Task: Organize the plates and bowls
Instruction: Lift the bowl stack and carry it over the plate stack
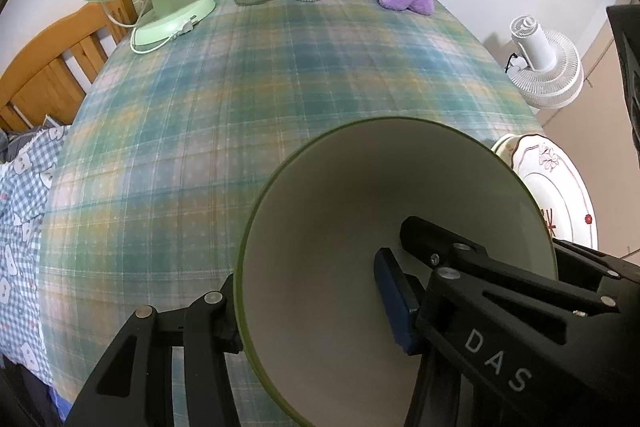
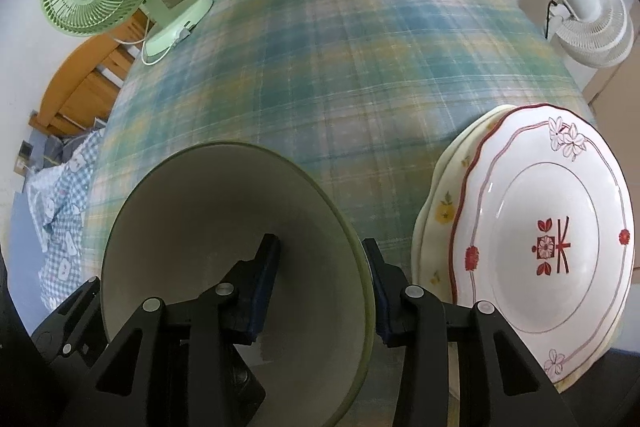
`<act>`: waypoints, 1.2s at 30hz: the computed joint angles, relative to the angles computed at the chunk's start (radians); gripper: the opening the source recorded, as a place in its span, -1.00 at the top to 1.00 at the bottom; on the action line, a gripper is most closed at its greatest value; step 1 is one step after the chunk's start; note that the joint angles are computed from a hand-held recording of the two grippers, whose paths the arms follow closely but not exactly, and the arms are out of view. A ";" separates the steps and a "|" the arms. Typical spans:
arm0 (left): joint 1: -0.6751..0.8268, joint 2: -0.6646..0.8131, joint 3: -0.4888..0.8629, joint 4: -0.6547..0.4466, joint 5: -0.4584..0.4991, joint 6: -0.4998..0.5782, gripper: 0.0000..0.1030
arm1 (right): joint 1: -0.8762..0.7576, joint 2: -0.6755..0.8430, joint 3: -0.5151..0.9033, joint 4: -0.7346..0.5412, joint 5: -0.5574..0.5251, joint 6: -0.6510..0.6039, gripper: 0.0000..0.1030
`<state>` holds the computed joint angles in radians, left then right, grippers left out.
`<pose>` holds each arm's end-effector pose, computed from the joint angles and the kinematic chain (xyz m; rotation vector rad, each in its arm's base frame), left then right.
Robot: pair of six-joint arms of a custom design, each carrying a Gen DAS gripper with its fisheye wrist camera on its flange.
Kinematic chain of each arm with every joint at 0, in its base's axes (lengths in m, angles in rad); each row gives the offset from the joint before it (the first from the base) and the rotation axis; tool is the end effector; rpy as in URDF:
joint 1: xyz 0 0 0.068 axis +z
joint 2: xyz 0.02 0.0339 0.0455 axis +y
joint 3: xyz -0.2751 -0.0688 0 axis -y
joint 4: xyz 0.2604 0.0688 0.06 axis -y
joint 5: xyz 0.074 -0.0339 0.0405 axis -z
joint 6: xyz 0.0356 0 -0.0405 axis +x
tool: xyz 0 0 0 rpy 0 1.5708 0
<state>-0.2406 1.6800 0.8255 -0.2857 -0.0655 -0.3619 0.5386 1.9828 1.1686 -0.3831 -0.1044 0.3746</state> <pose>0.3035 -0.0721 0.1304 -0.1836 2.7037 -0.0911 0.3350 0.2045 0.1155 -0.2595 2.8172 0.3683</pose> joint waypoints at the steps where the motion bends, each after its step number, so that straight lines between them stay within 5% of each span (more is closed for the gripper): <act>1: 0.001 -0.003 0.002 -0.004 0.004 -0.003 -0.03 | 0.001 -0.002 0.003 -0.005 0.004 -0.001 0.13; 26: 0.006 -0.231 -0.055 -0.073 -0.001 0.029 -0.03 | 0.072 -0.187 -0.046 -0.059 0.102 0.081 0.12; 36: -0.082 -0.214 0.001 -0.115 -0.070 -0.068 -0.03 | 0.011 -0.237 -0.072 -0.063 0.060 0.007 0.12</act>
<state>-0.3230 1.4665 0.8263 -0.4003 -0.1358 -0.4303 0.5497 1.7458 1.0963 -0.4462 -0.0448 0.3814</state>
